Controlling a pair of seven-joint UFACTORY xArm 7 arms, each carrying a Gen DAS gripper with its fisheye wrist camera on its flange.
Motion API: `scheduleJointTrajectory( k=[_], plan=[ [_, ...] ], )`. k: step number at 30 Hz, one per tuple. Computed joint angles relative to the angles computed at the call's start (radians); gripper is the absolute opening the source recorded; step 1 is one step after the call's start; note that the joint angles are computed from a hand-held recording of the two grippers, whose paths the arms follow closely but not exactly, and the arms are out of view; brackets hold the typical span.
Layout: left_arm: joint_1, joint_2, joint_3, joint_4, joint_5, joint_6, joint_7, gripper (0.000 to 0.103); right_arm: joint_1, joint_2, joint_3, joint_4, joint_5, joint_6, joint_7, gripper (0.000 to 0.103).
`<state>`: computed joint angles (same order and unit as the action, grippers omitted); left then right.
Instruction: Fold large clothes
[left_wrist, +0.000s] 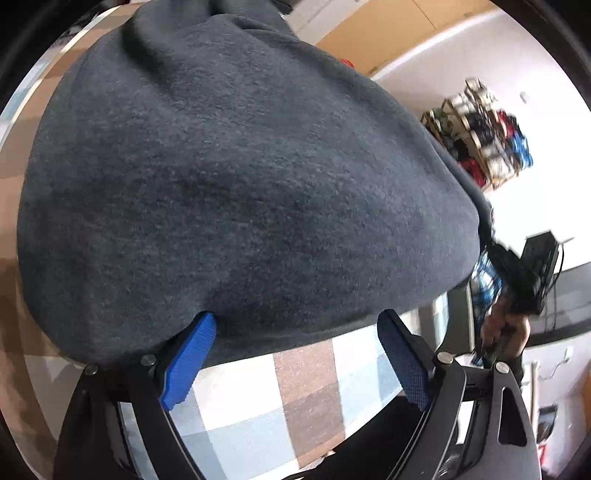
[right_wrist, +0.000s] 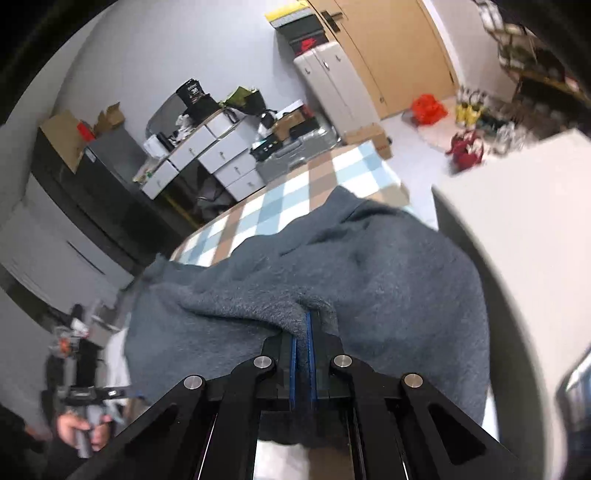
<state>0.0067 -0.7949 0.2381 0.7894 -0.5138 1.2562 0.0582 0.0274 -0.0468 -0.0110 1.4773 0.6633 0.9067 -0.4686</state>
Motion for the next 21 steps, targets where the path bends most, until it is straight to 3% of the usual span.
scheduleJointTrajectory(
  k=[1,4,5,7,9,10,11,13,14,20,21],
  plan=[
    [0.000,-0.007,-0.003,-0.009,0.004,-0.002,0.004,0.087,0.002,0.005,0.007,0.000,-0.020,-0.005,0.001,0.005],
    [0.000,-0.009,-0.020,0.003,0.016,0.004,-0.012,0.087,-0.004,0.034,0.004,0.024,-0.071,0.118,-0.016,0.005],
    [0.004,-0.025,-0.019,0.005,0.026,0.010,-0.011,0.087,-0.009,0.009,0.002,-0.005,-0.059,0.110,-0.047,0.007],
    [0.016,-0.058,-0.030,0.005,0.053,0.011,-0.023,0.087,-0.027,-0.060,-0.028,-0.065,0.032,0.131,-0.122,0.009],
    [0.034,-0.098,-0.024,-0.004,0.088,0.014,-0.025,0.087,-0.042,-0.118,-0.068,-0.113,0.113,0.140,-0.162,0.019],
    [0.049,-0.120,-0.023,-0.014,0.107,0.013,-0.033,0.087,-0.048,-0.153,-0.072,-0.151,0.107,0.096,-0.150,0.052],
    [0.059,-0.147,-0.011,-0.025,0.113,0.007,-0.035,0.087,-0.047,-0.182,-0.075,-0.192,0.111,0.040,-0.147,0.102],
    [0.067,-0.187,0.024,-0.063,0.102,-0.020,-0.030,0.087,-0.041,-0.233,-0.098,-0.273,0.166,-0.052,-0.186,0.103],
    [0.074,-0.199,0.037,-0.082,0.093,-0.034,-0.038,0.087,-0.015,-0.220,-0.133,-0.271,0.159,-0.035,-0.174,0.103],
    [0.039,-0.188,0.117,-0.185,-0.067,-0.144,-0.055,0.088,-0.049,-0.069,-0.114,-0.199,0.131,0.042,-0.019,0.103],
    [0.034,-0.187,0.124,-0.199,-0.086,-0.163,-0.044,0.093,-0.055,-0.043,-0.112,-0.186,0.158,0.056,-0.028,0.103]
  ],
)
